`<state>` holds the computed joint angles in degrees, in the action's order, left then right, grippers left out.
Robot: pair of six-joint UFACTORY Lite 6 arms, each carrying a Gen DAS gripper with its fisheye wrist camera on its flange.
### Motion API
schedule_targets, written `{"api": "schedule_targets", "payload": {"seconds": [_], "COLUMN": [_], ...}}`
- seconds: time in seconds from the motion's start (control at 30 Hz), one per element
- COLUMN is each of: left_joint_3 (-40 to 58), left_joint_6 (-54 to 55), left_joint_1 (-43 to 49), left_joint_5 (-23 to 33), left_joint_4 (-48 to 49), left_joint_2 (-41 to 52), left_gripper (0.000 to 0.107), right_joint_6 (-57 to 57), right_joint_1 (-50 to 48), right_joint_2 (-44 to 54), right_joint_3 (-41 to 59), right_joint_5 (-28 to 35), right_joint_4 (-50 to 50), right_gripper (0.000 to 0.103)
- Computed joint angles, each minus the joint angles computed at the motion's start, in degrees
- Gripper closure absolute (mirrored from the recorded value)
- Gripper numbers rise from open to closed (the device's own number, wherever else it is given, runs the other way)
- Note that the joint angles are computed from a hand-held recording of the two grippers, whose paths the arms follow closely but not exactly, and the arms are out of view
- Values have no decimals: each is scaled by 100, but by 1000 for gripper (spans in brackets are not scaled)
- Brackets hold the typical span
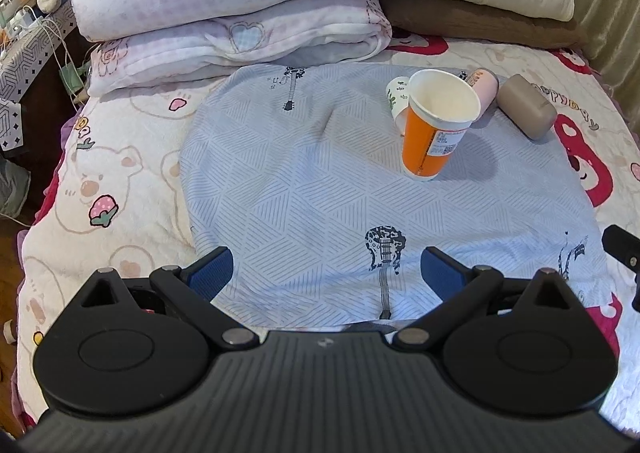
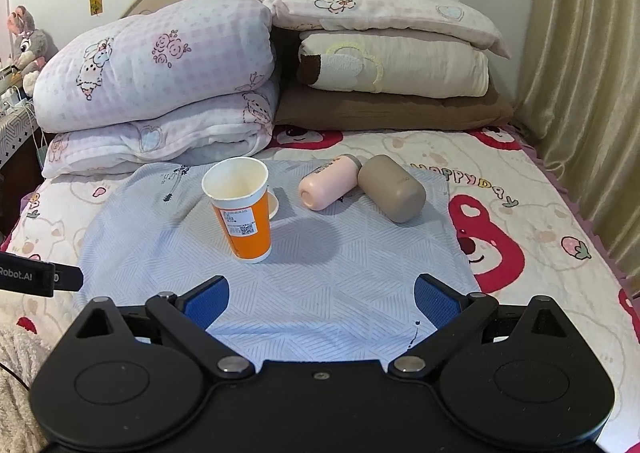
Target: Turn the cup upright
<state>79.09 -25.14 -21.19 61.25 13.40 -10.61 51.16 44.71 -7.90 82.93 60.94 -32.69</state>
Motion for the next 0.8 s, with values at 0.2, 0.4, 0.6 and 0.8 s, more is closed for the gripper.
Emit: {"api": "schedule_targets", "payload": {"seconds": [0.2, 0.4, 0.6, 0.8], "left_joint_3": [72, 73, 69, 76], "left_joint_6": [-83, -109, -131, -118], "left_joint_1": [-124, -201, -301, -316], "left_joint_5": [89, 127, 155, 165], "left_joint_4": [128, 201, 307, 305], "left_joint_2": [94, 113, 121, 133], "left_gripper": [5, 5, 5, 5], "right_joint_6": [-15, -73, -122, -110], "right_joint_1": [41, -34, -68, -63], "right_joint_2": [5, 3, -16, -1], "right_joint_3": [43, 48, 2, 4], "right_joint_5": [63, 67, 41, 48], "right_joint_4": [-43, 36, 74, 64], "right_gripper": [2, 2, 2, 2]}}
